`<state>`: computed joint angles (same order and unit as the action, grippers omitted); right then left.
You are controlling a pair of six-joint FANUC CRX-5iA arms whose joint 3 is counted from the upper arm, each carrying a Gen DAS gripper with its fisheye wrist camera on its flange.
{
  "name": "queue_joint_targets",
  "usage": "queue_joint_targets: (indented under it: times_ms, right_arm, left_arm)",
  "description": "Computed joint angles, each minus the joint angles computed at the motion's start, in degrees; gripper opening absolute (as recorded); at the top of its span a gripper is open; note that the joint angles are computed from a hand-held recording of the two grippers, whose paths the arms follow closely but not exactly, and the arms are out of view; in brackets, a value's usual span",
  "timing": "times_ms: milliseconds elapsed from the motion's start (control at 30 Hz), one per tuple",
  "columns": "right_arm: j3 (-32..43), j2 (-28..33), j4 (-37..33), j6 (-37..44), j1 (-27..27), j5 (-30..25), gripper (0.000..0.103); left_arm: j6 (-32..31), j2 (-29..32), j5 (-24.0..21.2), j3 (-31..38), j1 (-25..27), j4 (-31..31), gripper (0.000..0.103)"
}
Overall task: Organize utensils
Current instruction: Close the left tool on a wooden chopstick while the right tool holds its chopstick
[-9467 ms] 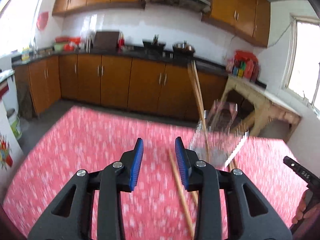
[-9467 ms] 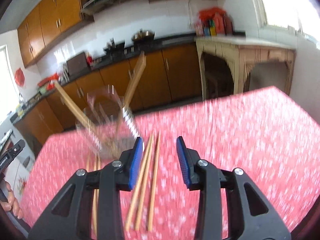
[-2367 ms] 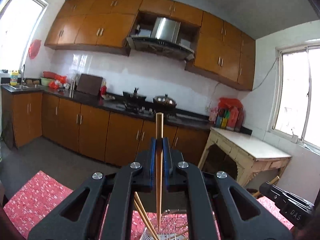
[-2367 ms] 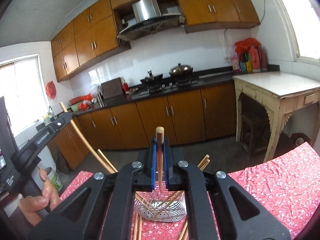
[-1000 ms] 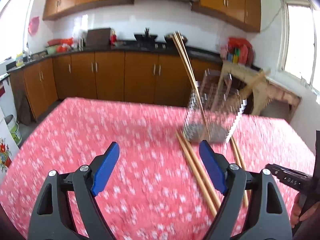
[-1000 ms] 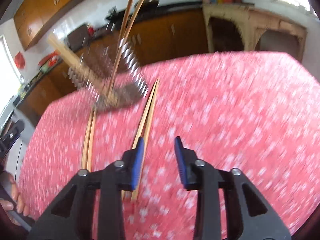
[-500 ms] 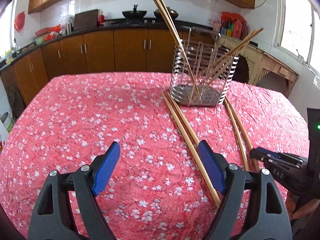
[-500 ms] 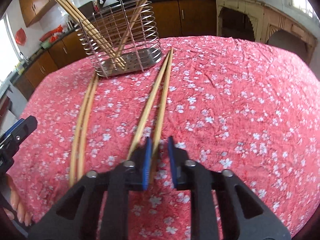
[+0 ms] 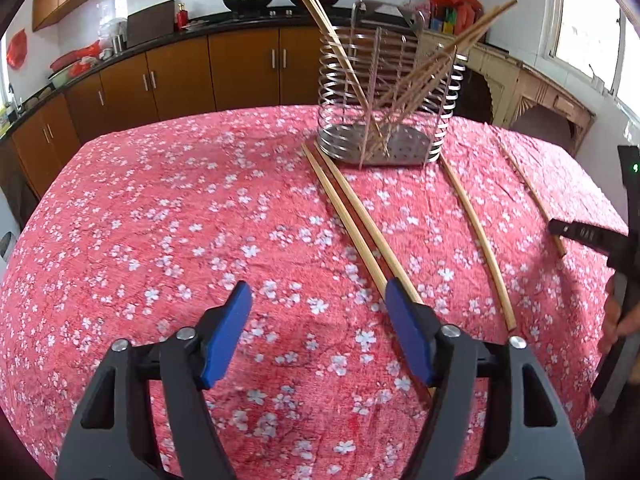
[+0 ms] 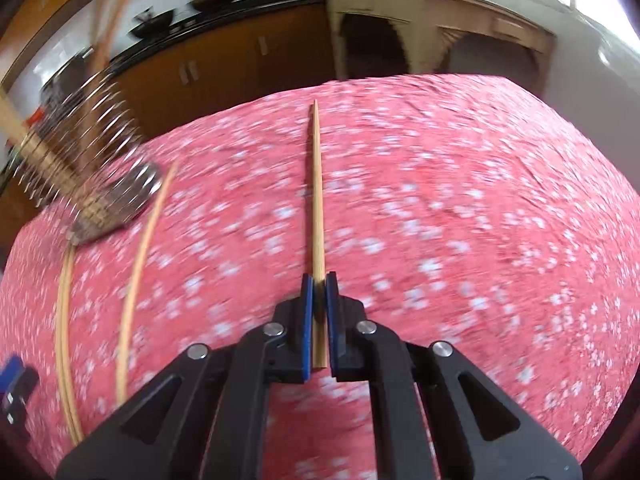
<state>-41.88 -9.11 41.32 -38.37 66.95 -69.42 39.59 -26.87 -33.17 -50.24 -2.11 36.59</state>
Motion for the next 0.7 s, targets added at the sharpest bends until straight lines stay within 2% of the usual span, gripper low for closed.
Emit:
queue_joint_targets:
  times_ms: [67,167,267,367,433,533,700]
  right_arm:
    - [-0.23,-0.03,0.07,-0.19,0.33,-0.26,0.008]
    - [0.71,1.51,-0.15,1.62,0.41,-1.86,0.008]
    - [0.93,2.02,-0.09,1.53,0.68,-2.17,0.008]
    - [0.89,1.8,-0.15,1.43,0.97,-2.24,0.008]
    - [1.29,2.13,-0.13,1.66,0.84,-2.17,0.008]
    - [1.38,2.29,-0.08,1.91,0.77,-2.22,0.008]
    - [0.5,1.38,0.2,2.64,-0.39,-1.83,0.008]
  left_arm:
    - [1.89,0.88,-0.67,0.9,-0.42,-2.05,0.06]
    - [2.01,1.99,-2.92,1.32,-0.33,-0.64,0.059]
    - [2.32,2.16,-2.59,1.38,-1.34,-0.1,0.058]
    - [7.18,3.22,-1.88,3.34,-3.36,-5.96,0.048]
    - [8.85,3.4,-0.59,3.77,-4.2,-7.89,0.047]
    - [15.85,5.44,-0.23,6.97,-4.99,-15.48,0.032]
    - [20.23,10.17,1.2,11.2,-1.78,-19.49,0.028]
